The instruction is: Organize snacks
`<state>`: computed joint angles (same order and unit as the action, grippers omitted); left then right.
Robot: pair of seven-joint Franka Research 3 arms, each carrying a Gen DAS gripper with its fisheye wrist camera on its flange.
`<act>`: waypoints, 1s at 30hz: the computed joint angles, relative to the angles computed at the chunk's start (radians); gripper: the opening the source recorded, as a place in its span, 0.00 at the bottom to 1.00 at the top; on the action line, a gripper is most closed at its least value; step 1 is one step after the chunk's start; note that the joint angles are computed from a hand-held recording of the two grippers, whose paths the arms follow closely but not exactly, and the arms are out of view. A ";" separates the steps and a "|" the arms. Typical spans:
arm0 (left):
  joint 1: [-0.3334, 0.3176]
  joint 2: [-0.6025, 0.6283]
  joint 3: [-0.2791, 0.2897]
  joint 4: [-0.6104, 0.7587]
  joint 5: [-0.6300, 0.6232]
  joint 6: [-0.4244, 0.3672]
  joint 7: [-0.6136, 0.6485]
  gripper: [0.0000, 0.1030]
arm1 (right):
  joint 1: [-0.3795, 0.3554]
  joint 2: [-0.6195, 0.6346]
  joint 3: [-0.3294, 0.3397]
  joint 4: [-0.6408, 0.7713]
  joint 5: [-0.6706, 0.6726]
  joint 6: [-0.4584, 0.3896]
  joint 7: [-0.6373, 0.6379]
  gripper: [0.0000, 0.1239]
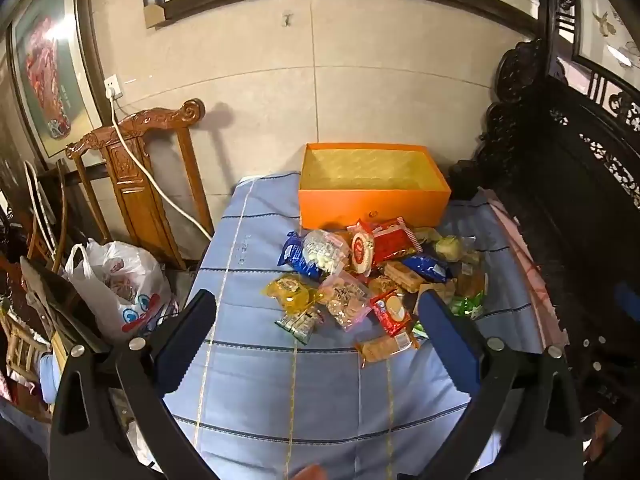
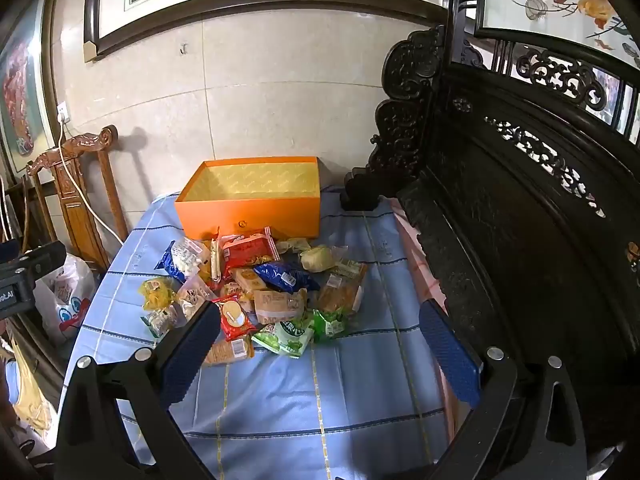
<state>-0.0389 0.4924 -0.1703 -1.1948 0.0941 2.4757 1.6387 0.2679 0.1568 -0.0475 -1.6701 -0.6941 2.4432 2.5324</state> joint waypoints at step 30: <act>0.015 -0.009 -0.004 -0.024 -0.017 -0.006 0.002 0.96 | 0.014 0.002 0.005 0.005 -0.023 -0.010 0.021 0.80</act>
<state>-0.0238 0.4831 -0.1747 -1.2184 0.0772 2.4696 1.6408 0.2822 0.1591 -0.0421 -1.6651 -0.7174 2.4329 2.5534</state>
